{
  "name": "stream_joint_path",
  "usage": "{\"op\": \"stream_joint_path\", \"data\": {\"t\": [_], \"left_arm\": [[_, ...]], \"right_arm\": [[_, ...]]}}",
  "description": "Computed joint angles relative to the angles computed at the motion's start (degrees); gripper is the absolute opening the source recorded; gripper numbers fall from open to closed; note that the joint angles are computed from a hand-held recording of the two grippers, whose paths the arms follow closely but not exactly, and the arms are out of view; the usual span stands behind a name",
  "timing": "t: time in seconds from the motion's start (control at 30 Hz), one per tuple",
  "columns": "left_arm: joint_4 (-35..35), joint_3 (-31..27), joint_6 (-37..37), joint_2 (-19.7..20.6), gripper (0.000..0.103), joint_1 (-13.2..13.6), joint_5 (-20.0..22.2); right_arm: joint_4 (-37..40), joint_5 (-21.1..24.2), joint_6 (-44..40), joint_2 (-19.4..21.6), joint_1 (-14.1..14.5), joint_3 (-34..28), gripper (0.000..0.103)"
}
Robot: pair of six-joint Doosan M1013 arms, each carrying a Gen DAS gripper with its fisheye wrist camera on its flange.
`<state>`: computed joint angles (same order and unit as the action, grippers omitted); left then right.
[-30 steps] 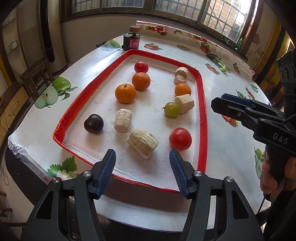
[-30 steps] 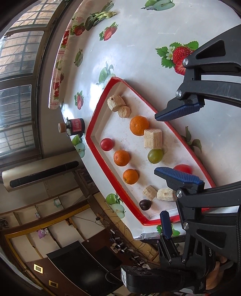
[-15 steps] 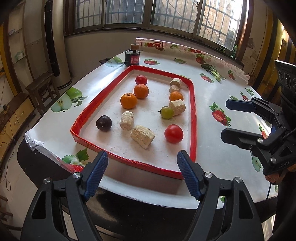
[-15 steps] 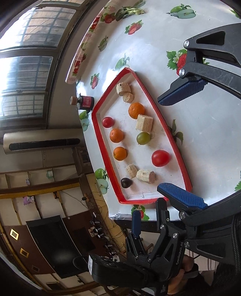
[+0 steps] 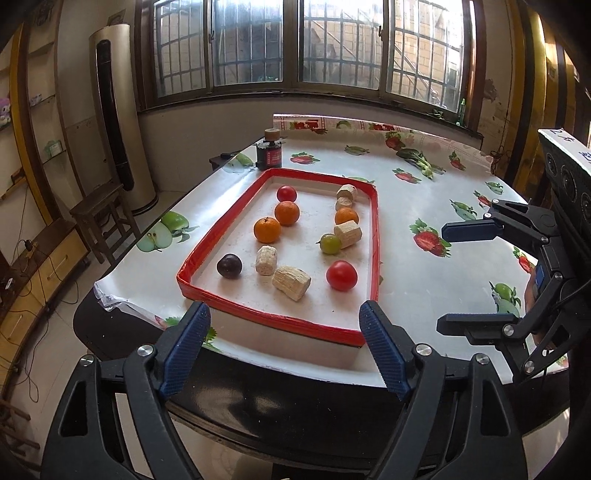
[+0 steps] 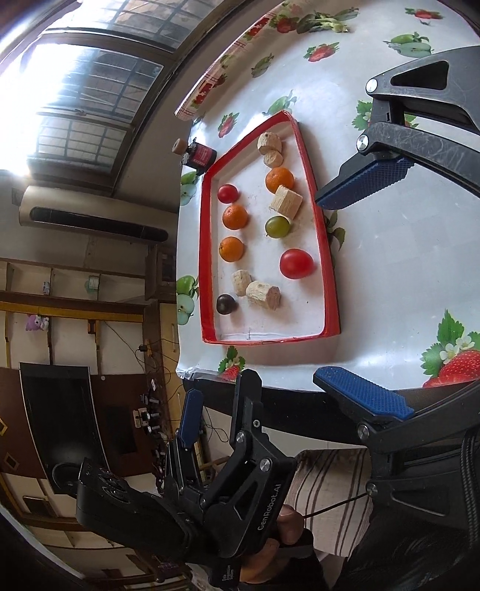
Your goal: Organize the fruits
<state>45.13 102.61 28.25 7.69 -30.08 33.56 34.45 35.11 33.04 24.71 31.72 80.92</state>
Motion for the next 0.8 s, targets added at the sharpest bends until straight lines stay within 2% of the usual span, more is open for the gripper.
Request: {"op": "stream_joint_path", "data": {"t": [0.23,0.5,0.8], "left_arm": [[2.22,0.48,-0.62,-0.72,0.083,-1.08,0.74],[7.80,1.46,-5.54,-1.76,0.083,-2.04,1.07],[9.82,1.73,-6.65,-2.32,0.083,-2.65,1.18]], "right_arm": [[0.87,-0.74,-1.05,-0.78,-0.24,0.87,0.088],[3.52,-1.73,-3.11,-1.64,-0.61,1.78,0.089],[5.05,-3.08,-4.12,-2.25,-0.66,2.63,0.090]]}}
